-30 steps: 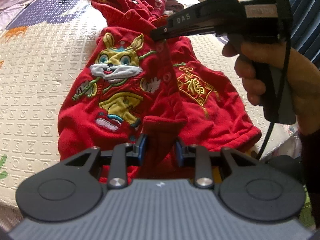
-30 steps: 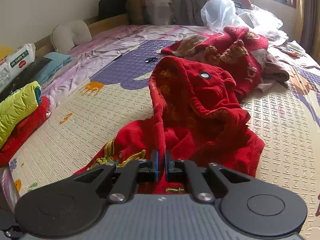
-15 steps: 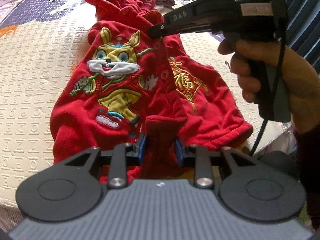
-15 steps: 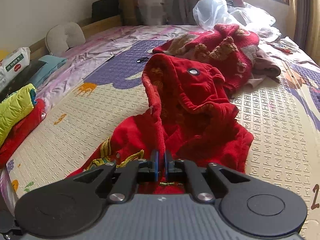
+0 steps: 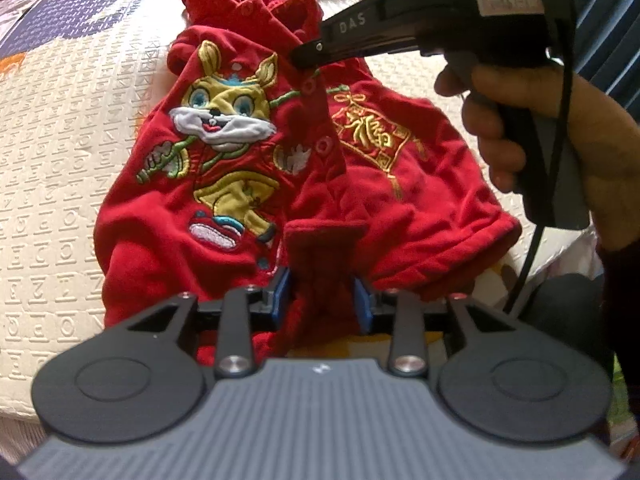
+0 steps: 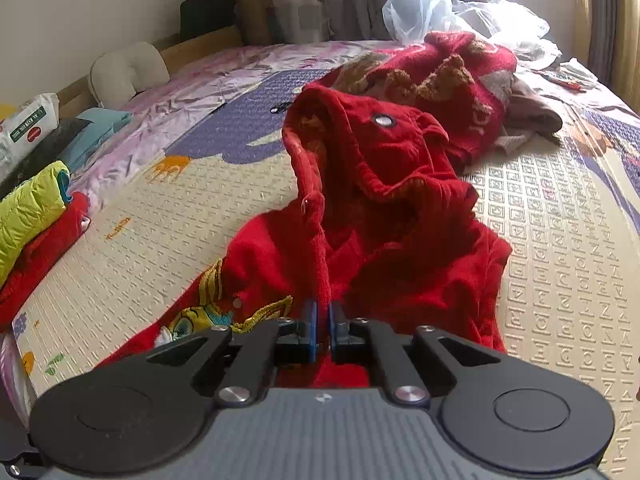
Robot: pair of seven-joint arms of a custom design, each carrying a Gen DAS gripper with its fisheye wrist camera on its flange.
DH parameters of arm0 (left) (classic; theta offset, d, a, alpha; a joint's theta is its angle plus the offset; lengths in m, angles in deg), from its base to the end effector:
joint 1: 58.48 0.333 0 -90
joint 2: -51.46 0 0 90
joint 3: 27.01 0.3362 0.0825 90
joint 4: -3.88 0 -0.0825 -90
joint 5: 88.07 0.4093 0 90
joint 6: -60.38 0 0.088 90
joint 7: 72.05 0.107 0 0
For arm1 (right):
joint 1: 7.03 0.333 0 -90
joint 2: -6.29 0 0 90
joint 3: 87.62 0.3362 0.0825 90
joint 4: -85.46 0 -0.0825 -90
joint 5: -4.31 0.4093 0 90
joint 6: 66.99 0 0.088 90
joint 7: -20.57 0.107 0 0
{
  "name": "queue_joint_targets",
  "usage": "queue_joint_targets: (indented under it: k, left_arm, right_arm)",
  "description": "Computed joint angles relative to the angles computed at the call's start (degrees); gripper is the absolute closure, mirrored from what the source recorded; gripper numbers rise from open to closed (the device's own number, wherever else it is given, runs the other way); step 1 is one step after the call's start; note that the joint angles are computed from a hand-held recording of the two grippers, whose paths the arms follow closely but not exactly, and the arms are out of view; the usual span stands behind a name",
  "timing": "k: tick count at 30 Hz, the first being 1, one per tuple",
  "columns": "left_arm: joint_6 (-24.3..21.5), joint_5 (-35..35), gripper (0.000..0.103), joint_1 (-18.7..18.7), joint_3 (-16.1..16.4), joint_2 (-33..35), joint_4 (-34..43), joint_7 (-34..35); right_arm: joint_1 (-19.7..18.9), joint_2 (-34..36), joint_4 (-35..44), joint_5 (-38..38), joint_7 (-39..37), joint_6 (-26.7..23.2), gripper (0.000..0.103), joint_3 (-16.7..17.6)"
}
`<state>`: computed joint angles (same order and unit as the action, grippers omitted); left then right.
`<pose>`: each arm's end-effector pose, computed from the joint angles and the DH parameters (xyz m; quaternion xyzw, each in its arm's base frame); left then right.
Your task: Fold clothes
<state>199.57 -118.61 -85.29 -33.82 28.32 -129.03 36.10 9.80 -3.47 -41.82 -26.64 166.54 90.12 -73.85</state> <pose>0.4011 -0.2761 0.5627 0.4469 -0.8373 0.3149 0.0041 0.4685 0.3076 0.5273 -0.6536 0.6563 -0.2087 0.3137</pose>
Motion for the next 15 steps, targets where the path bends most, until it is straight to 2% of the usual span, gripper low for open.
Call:
queue_joint_targets:
  k: [3, 5, 9, 12, 14, 15]
  left_arm:
    - [-1.7, -0.8, 0.057, -0.4, 0.8, -0.2, 0.2, 2.1]
    - [-2.4, -0.9, 0.046, -0.4, 0.8, -0.5, 0.1, 3.3]
    - [-3.3, -0.9, 0.043, -0.3, 0.8, -1.2, -0.2, 4.9]
    - [-3.7, -1.9, 0.037, -0.2, 1.4, -2.1, -0.3, 6.2]
    - [-2.1, -1.5, 0.026, 0.3, 1.2, -3.2, -1.0, 6.3]
    - [-0.9, -1.1, 0.025, 0.6, 0.9, -3.7, -1.5, 5.9]
  right_arm:
    - [0.1, -0.3, -0.8, 1.0, -0.3, 0.3, 0.096, -0.3]
    - [0.1, -0.8, -1.6, 1.8, -0.7, 1.3, 0.091, -0.4]
    - [-1.0, -3.3, -4.0, 1.9, -1.0, 4.4, 0.082, 0.3]
    - [-0.7, -5.3, -5.5, 4.4, -5.8, 5.6, 0.082, 0.5]
    - [0.4, -6.4, -6.2, 7.2, -11.1, 5.4, 0.082, 0.4]
    - [1.0, -6.8, -6.4, 8.9, -13.8, 4.8, 0.082, 0.3]
